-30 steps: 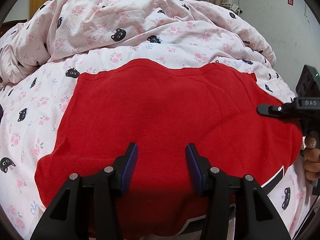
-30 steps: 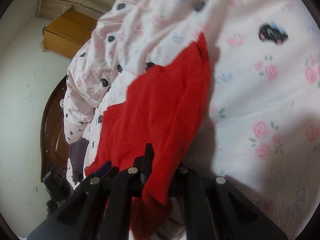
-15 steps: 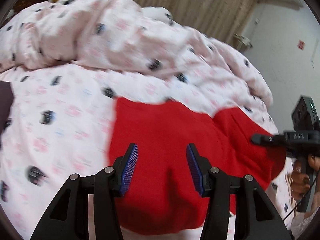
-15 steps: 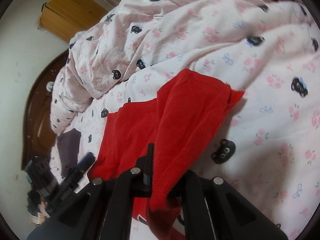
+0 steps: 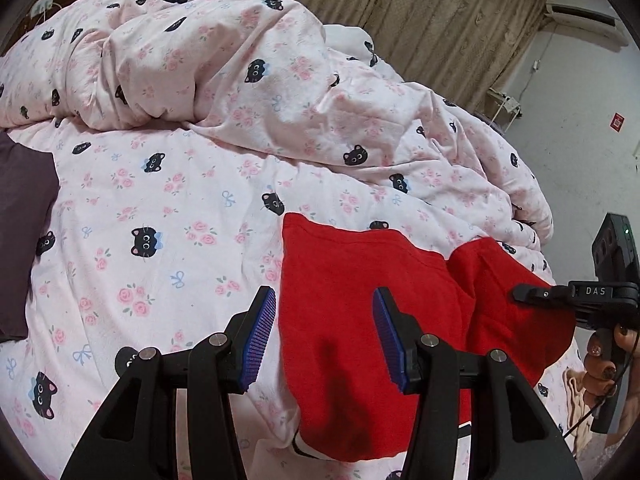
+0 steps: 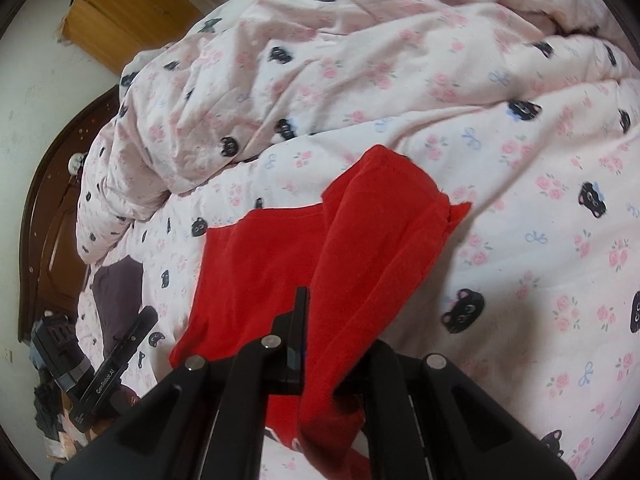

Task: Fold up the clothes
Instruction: 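Grasp the jersey side with the right gripper and fold it inward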

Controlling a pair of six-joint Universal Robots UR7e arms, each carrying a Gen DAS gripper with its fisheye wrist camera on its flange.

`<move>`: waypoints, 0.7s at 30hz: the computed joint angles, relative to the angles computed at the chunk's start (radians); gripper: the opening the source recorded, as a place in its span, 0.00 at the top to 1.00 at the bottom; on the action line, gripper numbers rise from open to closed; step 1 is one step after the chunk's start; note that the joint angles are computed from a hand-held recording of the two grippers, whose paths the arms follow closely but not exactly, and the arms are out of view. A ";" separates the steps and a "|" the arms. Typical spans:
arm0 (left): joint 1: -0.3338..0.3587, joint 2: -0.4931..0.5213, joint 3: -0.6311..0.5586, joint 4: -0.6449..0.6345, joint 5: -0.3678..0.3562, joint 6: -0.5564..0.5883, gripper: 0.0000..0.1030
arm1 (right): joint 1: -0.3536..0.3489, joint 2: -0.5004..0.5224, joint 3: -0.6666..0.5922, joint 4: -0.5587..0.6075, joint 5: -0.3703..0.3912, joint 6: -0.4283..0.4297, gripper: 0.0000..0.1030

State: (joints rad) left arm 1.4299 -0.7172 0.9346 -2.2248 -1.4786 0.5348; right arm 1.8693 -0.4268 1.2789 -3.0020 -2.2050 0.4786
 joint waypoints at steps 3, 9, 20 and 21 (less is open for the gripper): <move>0.000 0.005 -0.014 0.013 0.004 -0.014 0.56 | 0.013 0.026 -0.059 0.044 -0.004 -0.010 0.94; 0.006 0.027 -0.067 0.039 0.041 -0.058 0.56 | 0.039 0.109 -0.244 0.187 -0.028 -0.017 0.94; 0.033 0.132 -0.301 0.212 0.144 -0.199 0.56 | 0.064 0.400 -0.755 0.537 -0.078 -0.022 0.94; 0.034 0.135 -0.311 0.215 0.144 -0.199 0.56 | 0.066 0.440 -0.825 0.582 -0.086 -0.021 0.94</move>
